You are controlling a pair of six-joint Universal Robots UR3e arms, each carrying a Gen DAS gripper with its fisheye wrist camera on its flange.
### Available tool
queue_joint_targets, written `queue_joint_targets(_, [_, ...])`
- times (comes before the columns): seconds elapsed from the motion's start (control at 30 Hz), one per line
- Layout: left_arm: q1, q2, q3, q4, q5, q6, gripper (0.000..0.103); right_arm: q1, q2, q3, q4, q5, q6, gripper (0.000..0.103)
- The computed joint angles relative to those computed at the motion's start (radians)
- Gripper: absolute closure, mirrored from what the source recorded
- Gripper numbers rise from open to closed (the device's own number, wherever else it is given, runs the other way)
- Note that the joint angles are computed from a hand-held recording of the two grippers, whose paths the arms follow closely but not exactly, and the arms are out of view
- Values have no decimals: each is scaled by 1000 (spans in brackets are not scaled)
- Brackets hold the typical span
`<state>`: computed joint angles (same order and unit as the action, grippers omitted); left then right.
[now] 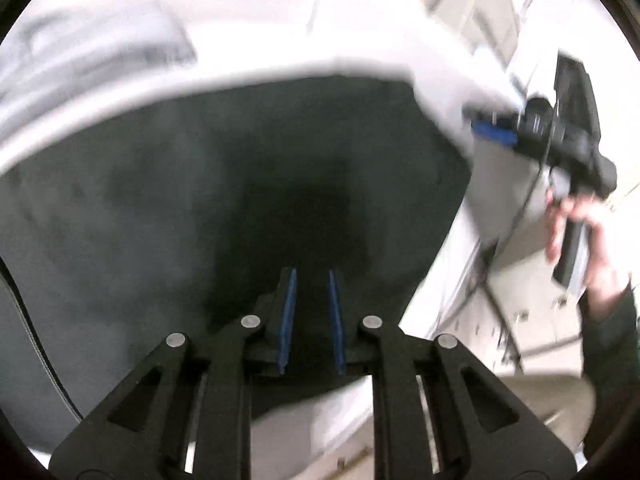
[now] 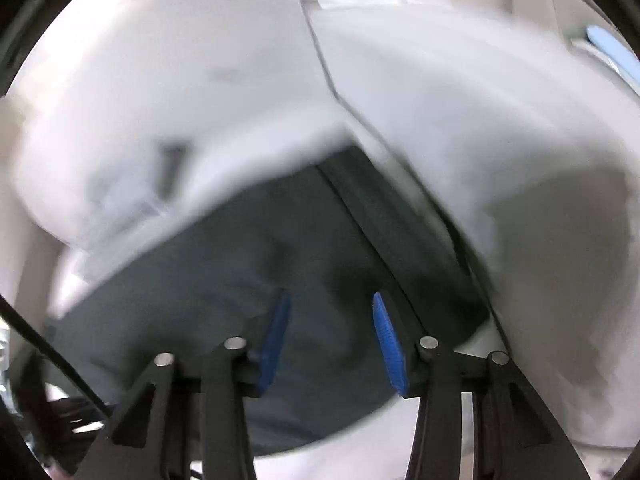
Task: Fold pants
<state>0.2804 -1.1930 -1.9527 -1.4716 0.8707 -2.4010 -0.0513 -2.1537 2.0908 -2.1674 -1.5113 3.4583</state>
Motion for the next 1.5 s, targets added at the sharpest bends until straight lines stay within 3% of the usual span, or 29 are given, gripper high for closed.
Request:
queue_joint_targets(0.1, [5,-88,74,171,20,-111,91,89,134,-147,-31,-116,-16,56])
queue_joint_targets(0.17, [-19,-184,124,283,54,-167,91,75,235,-199,-55,-122,-64,56])
queue_joint_targets(0.37, [-134,-496,272,518,155,-247,93,13,526,-235,-198,0,-101,64])
queue_joint_targets(0.5, [-222,-653,344,622,164,-303,95,55,666,-227,-377,44,-113,70])
queue_joint_targets(0.57, [-280,-733,386,662,230,-326,96,80,750,-265,-426,77,-138,73])
queue_joint_targets(0.67, [-305,-748,342,761,273,-335,98,102,873,-349,-397,47,-150,89])
queue_joint_targets(0.7, [-305,-751,350,751,293,-331,99,72,888,-331,-420,79,-129,102])
queue_joint_targets(0.73, [-300,-750,356,738,297,-328,99,48,881,-304,-443,99,-115,103])
queue_joint_targets(0.8, [-285,-738,356,723,331,-325,100,22,877,-285,-469,134,-112,103])
queue_joint_targets(0.97, [-191,-699,314,687,322,-316,100,31,778,-242,-442,10,-148,103])
queue_joint_targets(1.1, [-129,-646,206,743,284,-284,100,-19,792,-176,-494,91,-113,103])
queue_joint_targets(1.23, [-106,-642,143,817,252,-306,101,21,839,-173,-570,35,-125,103])
queue_joint_targets(1.33, [-142,-630,134,853,297,-325,101,29,860,-163,-611,30,-126,103])
queue_joint_targets(1.4, [-154,-594,154,791,343,-319,103,24,840,-170,-576,47,-98,103])
queue_joint_targets(1.5, [-111,-511,149,672,277,-294,103,51,723,-142,-529,3,-101,103])
